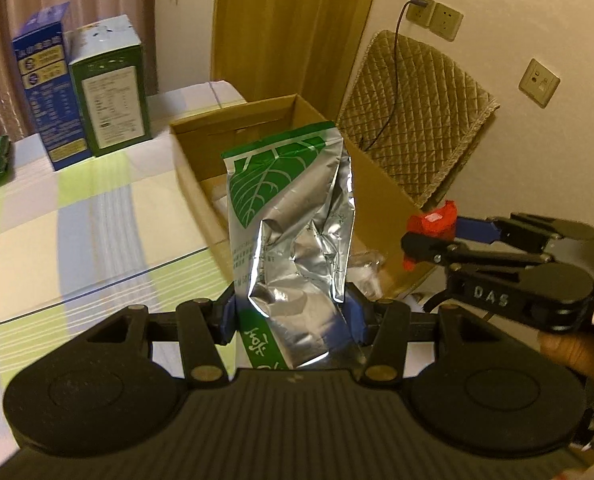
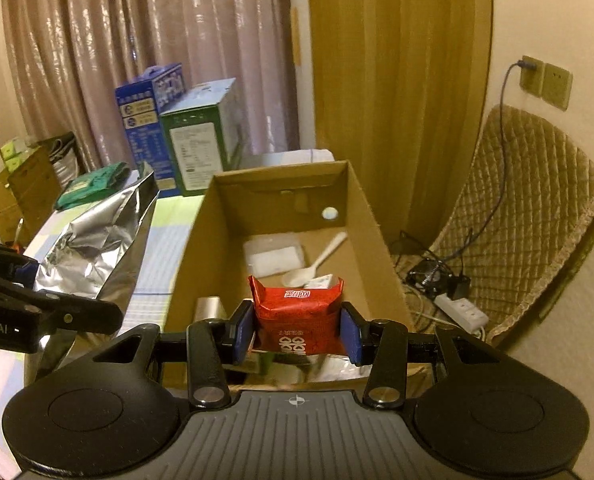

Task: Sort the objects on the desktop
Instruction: 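Lift and carry the foil bag and red snack over the cardboard box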

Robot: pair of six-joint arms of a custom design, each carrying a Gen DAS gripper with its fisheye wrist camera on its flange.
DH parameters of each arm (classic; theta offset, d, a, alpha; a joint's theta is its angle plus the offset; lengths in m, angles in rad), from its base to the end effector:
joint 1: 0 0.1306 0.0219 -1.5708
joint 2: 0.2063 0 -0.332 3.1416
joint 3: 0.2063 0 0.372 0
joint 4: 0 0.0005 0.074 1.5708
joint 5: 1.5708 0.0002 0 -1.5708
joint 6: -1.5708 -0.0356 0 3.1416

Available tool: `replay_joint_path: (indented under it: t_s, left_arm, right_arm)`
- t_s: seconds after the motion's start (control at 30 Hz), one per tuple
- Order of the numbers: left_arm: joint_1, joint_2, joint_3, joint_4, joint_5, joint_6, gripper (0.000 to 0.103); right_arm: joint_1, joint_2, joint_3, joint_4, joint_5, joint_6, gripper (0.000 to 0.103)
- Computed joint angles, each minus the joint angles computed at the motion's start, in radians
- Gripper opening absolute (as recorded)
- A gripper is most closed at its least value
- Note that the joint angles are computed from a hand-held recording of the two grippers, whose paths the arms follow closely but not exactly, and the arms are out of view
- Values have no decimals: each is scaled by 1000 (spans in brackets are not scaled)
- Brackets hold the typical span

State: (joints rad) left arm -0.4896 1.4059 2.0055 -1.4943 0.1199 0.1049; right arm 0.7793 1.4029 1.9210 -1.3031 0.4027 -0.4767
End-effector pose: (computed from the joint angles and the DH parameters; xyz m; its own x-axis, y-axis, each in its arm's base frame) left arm 0.3605 -0.1975 0.5868 -0.7404 0.2768 -0.6125 0.4580 0.8748 -0.1583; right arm 0.3183 0.2942 0.5710 -0.6530 -0.0516 -0.7556 -0.1685 0.9826 0.0785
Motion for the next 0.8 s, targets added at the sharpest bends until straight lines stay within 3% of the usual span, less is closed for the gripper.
replay_joint_path:
  t_s: [0.57, 0.8]
  left_arm:
    - [-2, 228, 201, 3, 64, 90, 47]
    - [12, 279, 224, 39, 93, 125, 47]
  right_arm:
    - [-147, 38, -12, 46, -101, 75, 42]
    - [-184, 61, -9, 63, -123, 99, 42]
